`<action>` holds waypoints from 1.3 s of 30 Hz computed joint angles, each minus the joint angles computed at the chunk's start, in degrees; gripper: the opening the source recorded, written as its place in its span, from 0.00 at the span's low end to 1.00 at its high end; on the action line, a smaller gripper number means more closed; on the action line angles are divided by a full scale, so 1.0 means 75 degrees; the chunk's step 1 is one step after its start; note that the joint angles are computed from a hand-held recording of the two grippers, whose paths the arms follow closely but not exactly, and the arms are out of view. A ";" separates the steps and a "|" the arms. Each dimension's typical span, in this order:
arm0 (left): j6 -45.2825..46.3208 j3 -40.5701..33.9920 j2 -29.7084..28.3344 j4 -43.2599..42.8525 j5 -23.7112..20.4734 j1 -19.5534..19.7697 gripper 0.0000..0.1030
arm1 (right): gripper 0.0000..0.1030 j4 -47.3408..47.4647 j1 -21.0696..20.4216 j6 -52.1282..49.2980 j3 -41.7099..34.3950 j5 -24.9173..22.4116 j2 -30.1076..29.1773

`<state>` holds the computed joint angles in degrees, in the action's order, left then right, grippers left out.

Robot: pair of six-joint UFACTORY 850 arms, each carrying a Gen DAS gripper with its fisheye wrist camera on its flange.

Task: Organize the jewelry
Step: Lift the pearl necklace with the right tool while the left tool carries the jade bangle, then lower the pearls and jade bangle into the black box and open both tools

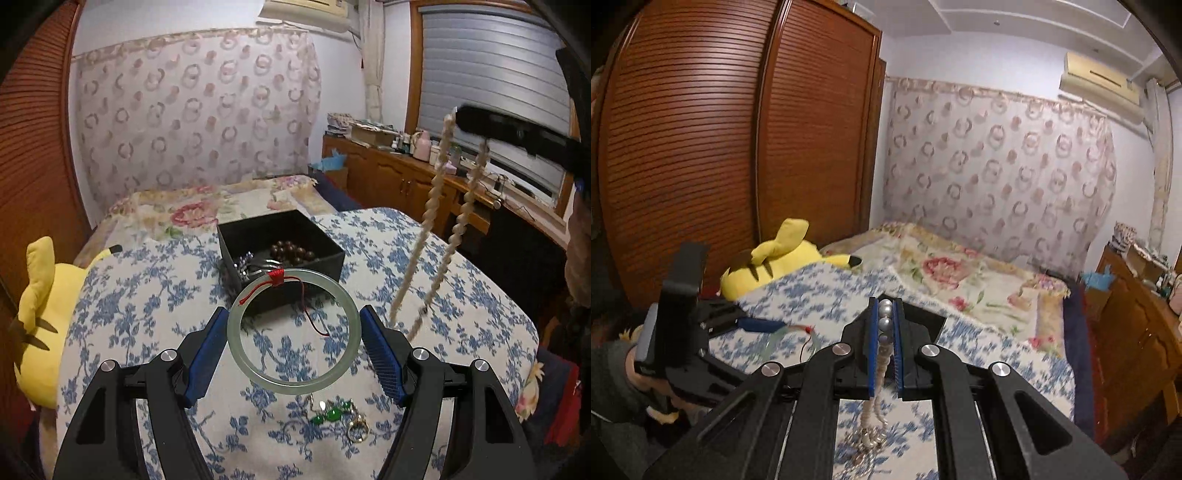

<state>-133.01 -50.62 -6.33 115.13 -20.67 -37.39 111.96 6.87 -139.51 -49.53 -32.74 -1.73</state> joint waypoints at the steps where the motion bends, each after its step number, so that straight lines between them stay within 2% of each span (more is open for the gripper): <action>1: 0.0019 -0.0044 -0.0025 -0.0009 0.0013 0.0028 0.67 | 0.08 0.0049 0.0017 -0.0029 -0.0085 0.0021 -0.0013; 11: 0.0426 -0.0473 -0.0284 -0.0158 0.0114 0.0291 0.67 | 0.08 0.0543 0.0222 -0.0375 -0.0995 0.0259 -0.0473; 24: 0.0583 -0.1310 -0.0861 -0.0081 0.0595 0.0874 0.67 | 0.08 0.0870 0.0531 -0.0563 -0.2567 0.0482 -0.1740; 32: 0.1908 -0.2228 -0.1619 -0.1203 0.1012 0.1276 0.67 | 0.08 -0.0226 0.0451 0.0636 -0.3650 0.0553 -0.2805; 39: 0.3184 -0.2947 -0.2245 -0.2481 0.1295 0.1540 0.67 | 0.08 -0.1976 0.0370 0.2369 -0.4426 0.0457 -0.3762</action>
<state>-109.13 -72.72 -23.17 96.52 -10.96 -25.84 97.14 9.65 -121.74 -82.73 -29.31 -29.94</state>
